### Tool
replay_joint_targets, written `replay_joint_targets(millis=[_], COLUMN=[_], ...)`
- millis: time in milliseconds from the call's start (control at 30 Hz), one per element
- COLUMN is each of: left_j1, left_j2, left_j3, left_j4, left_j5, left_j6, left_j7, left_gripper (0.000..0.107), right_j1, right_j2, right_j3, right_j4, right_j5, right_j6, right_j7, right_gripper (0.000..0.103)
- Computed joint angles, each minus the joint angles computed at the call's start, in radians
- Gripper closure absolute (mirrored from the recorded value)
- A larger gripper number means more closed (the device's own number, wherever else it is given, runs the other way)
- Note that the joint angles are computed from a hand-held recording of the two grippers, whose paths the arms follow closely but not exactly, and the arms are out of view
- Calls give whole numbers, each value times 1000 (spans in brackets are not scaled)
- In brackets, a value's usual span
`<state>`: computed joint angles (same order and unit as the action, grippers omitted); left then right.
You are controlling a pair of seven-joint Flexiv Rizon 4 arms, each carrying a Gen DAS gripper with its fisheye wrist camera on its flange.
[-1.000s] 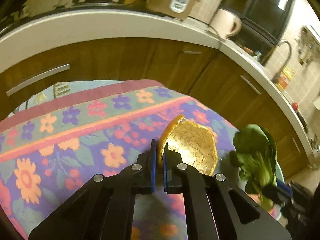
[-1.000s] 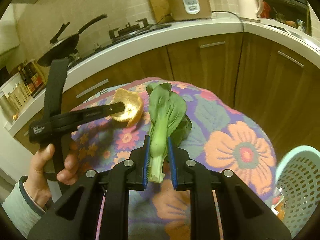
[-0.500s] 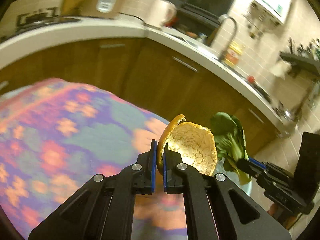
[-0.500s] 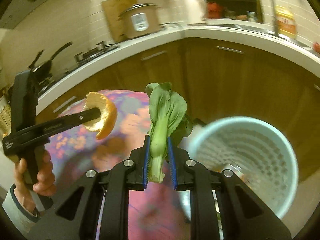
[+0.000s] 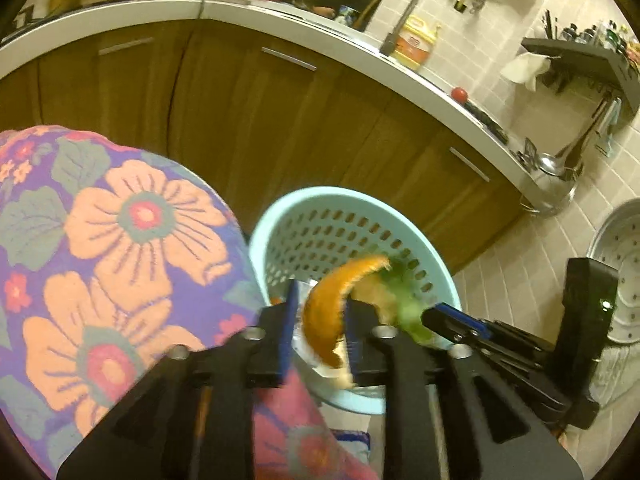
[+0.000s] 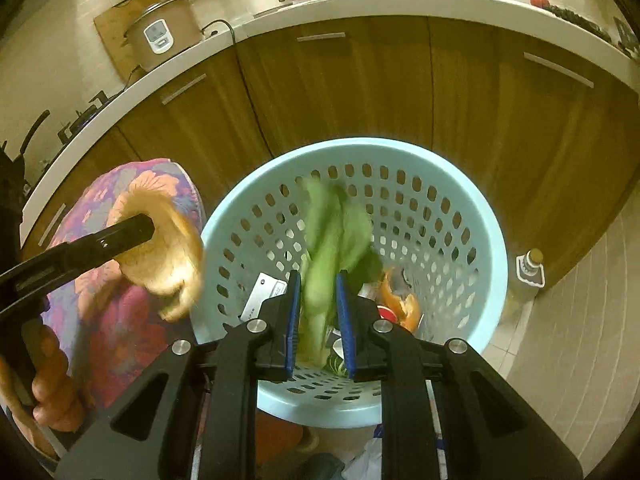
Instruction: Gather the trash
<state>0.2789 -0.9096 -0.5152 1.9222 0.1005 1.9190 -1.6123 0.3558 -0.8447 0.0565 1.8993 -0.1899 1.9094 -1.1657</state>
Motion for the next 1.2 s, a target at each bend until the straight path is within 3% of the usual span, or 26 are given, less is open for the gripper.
replay_joint_targets(millis=[300,500,700,833,1000,1067,1100,1200], left_j1=[12,12,-91,-246,-309,-303,-300,-298], left_j2=[74,123,213,250,252,251,252,250], left_j3=[35,57,213,394,471,476,478,494], left_j4=[88,142,246,332,409,430,437,460], left_j5=[62,105,93,-12,-93,-107,-112,-132], left_j6=[97,129,240,383,519,549,557,591], left_j7=[-27,-59,-78,-51,-27,-32,-33,-24], left_gripper=[57,57,53,42,37,36,36,35], right_j1=[42,104,201,262,329,352,370,422], right_j2=[30,80,114,126,134,136,136,141], right_j3=[-24,-61,-104,-116,-125,-125,-127,-143], right_j4=[51,117,176,201,209,208,210,207], right_j5=[34,97,200,281,365,395,416,472], right_j6=[53,117,203,254,284,300,317,330], right_j7=[-24,-63,-139,-195,-251,-272,-285,-334], right_gripper=[87,87,87,87,73,55,51,48])
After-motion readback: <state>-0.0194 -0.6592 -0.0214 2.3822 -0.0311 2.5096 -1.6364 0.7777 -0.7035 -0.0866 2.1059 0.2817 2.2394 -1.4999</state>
